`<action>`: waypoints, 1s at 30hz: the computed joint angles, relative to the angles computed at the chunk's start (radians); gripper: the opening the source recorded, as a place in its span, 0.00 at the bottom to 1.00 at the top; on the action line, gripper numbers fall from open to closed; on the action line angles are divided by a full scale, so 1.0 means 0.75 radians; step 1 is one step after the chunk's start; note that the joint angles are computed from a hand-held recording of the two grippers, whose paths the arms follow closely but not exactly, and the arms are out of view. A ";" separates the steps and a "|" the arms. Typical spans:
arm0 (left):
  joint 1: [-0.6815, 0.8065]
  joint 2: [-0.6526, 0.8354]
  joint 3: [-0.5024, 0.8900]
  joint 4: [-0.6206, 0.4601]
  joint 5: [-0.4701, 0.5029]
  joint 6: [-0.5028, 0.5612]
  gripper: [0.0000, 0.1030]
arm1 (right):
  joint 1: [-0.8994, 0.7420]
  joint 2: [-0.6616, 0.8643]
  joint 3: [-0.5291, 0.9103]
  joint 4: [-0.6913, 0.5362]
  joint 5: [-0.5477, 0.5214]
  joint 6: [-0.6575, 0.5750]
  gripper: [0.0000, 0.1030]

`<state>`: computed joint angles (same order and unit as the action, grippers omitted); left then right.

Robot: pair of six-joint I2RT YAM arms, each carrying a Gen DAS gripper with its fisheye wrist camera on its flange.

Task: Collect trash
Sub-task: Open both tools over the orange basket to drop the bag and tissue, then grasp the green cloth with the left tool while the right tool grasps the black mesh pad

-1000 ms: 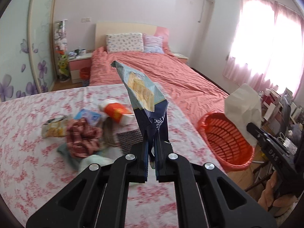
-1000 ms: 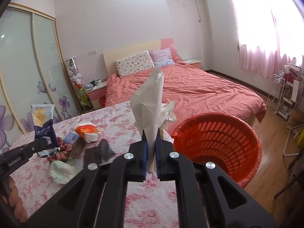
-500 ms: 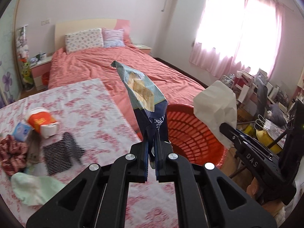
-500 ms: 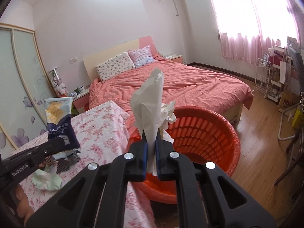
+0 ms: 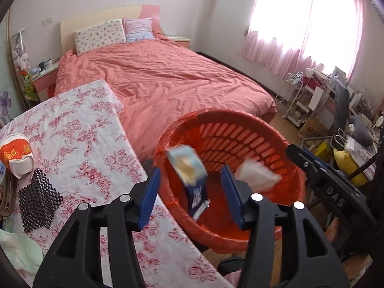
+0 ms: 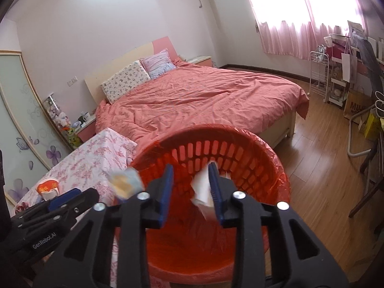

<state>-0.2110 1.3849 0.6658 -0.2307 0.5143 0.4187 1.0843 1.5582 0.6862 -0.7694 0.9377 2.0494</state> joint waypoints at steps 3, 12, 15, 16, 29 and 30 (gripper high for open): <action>0.037 -0.007 -0.003 -0.022 -0.021 0.013 0.55 | 0.011 0.045 0.027 -0.038 -0.018 0.033 0.41; 0.366 -0.069 -0.036 -0.058 -0.006 0.191 0.74 | 0.050 0.146 0.230 -0.179 -0.027 0.002 0.52; 0.519 -0.051 -0.015 -0.075 0.021 0.278 0.76 | 0.058 0.207 0.335 -0.198 -0.025 -0.054 0.53; 0.576 -0.031 0.002 -0.077 0.030 0.304 0.77 | 0.055 0.230 0.374 -0.196 -0.025 -0.089 0.53; 1.090 0.341 0.342 -0.121 0.158 0.486 0.77 | -0.021 0.621 0.916 0.083 -0.130 -0.698 0.53; 1.103 0.364 0.365 -0.120 0.159 0.483 0.77 | -0.026 0.648 0.954 0.097 -0.141 -0.731 0.53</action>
